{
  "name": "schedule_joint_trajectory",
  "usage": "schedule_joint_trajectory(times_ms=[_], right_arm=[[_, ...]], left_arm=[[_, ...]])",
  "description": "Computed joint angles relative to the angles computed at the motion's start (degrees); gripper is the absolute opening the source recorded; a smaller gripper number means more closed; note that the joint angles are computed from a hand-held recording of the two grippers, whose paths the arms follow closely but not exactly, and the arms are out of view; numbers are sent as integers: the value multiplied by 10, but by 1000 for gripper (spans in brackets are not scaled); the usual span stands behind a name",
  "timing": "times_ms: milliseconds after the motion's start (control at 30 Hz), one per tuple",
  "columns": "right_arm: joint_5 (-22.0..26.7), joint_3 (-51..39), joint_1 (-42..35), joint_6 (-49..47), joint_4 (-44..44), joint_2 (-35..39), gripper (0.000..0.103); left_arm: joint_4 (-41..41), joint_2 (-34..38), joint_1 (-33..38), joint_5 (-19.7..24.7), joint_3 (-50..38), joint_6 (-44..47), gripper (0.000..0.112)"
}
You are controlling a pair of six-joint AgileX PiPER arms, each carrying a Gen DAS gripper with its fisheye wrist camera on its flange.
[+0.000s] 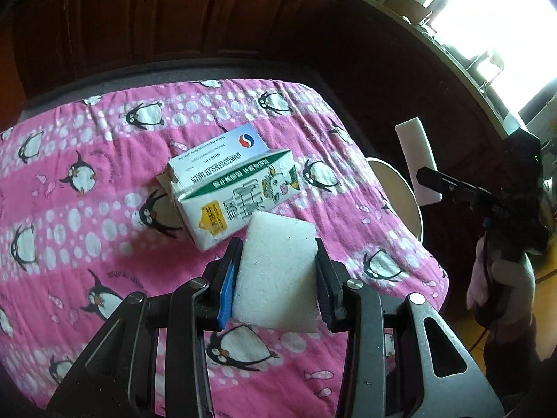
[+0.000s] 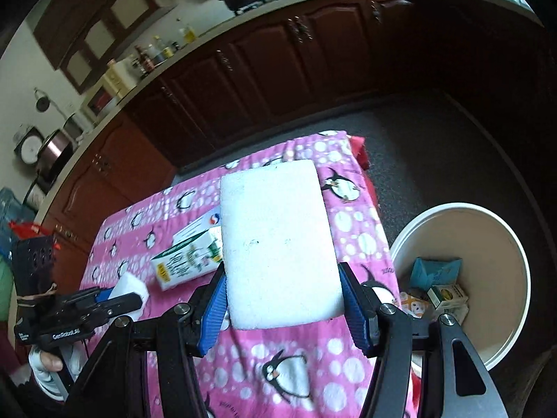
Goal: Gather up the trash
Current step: 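Carry both white sponges over the white bin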
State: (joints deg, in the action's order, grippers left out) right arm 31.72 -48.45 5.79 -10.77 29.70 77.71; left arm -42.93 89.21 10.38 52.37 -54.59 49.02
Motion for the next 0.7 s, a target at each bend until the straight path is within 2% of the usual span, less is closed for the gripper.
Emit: schedule_joint_trajectory(times_ms=[233, 500, 700], right_arm=[[-9, 1, -64, -44, 26, 13, 57], [-1, 53, -201, -41, -33, -11, 58], [6, 108, -316, -148, 39, -1, 58]], left_arm=[[20, 38, -25, -6, -52, -33, 37], [21, 50, -110, -8, -92, -70, 37], [20, 68, -198, -5, -137, -111, 37]])
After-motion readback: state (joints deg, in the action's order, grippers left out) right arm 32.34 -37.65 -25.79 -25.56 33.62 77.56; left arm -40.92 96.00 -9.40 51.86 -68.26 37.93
